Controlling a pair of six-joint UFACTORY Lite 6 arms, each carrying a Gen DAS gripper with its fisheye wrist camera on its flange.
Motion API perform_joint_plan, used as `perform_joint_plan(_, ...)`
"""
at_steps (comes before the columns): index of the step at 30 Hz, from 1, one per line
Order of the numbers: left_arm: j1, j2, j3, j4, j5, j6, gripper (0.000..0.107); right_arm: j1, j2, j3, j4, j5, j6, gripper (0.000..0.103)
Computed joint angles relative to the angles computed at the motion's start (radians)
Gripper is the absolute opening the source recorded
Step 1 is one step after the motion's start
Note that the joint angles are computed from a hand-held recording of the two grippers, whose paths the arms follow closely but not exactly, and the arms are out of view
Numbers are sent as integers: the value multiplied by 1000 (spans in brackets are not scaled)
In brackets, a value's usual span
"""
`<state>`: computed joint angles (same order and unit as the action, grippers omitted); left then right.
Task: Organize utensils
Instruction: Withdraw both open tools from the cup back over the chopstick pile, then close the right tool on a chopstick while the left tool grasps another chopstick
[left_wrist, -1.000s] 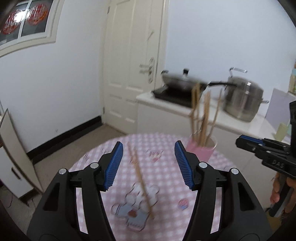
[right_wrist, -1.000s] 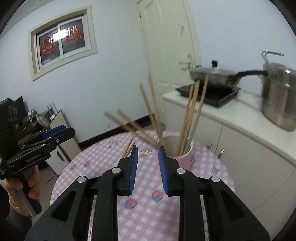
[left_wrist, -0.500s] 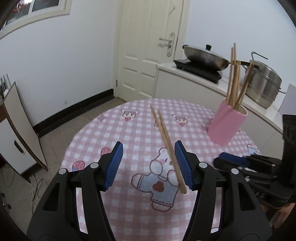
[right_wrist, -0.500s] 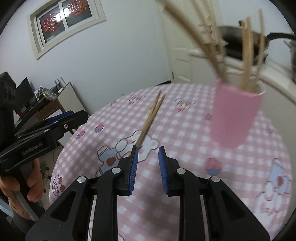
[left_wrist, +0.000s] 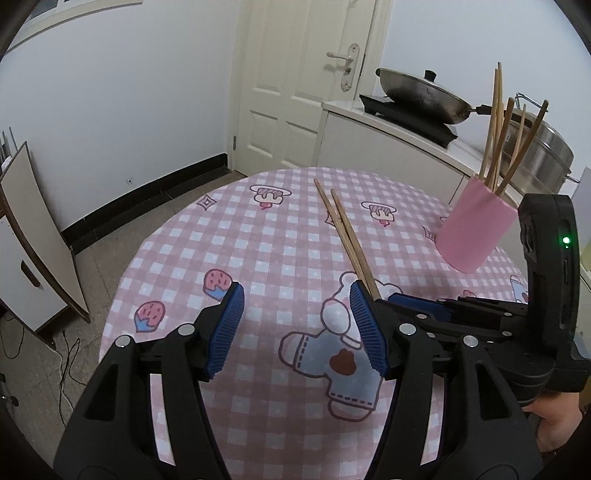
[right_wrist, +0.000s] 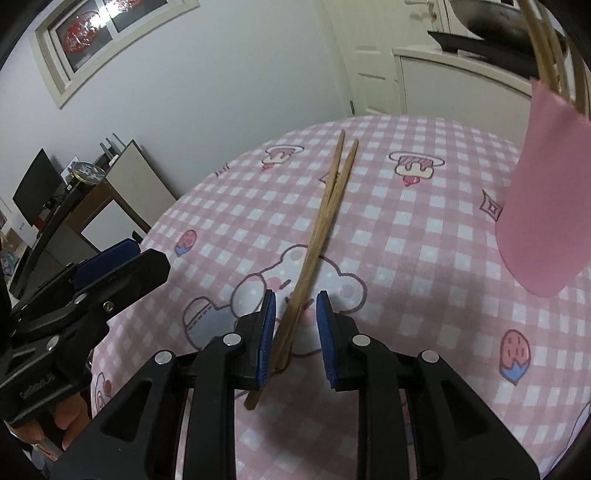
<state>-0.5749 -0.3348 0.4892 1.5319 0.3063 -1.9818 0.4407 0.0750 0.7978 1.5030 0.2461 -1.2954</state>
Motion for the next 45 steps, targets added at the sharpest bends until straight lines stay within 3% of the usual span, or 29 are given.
perform_joint_plan(7, 8, 111, 70, 24, -44, -9, 62, -40, -19, -33, 60, 29, -84, 8)
perform_joint_plan(13, 8, 275, 197, -59, -118, 71, 62, -149, -85, -95, -14, 76, -67, 5)
perform_joint_plan(17, 8, 407, 320, -237, -134, 242, 62, -209, -117, -133, -44, 85, -74, 5)
perform_joint_plan(22, -5, 597, 530, -571, -45, 575, 62, -274, -137, -155, -37, 96, -119, 5)
perform_joint_plan(23, -2, 618, 553, -620, -40, 626, 58, -285, -136, -155, -38, 102, -125, 5)
perform_joint_plan(24, -3, 654, 588, -660, -24, 662, 44, -292, -130, -151, -43, 107, -123, 5)
perform_joint_plan(25, -6, 672, 602, -659, -14, 661, 44, -303, -129, -151, -45, 115, -128, 5)
perform_joint_plan(33, -33, 658, 579, -575, -24, 592, 9, -346, -133, -156, -72, 155, -134, 5)
perform_joint_plan(45, -97, 393, 282, -452, -57, 447, 6, -377, -286, -267, -224, 223, -6, 5)
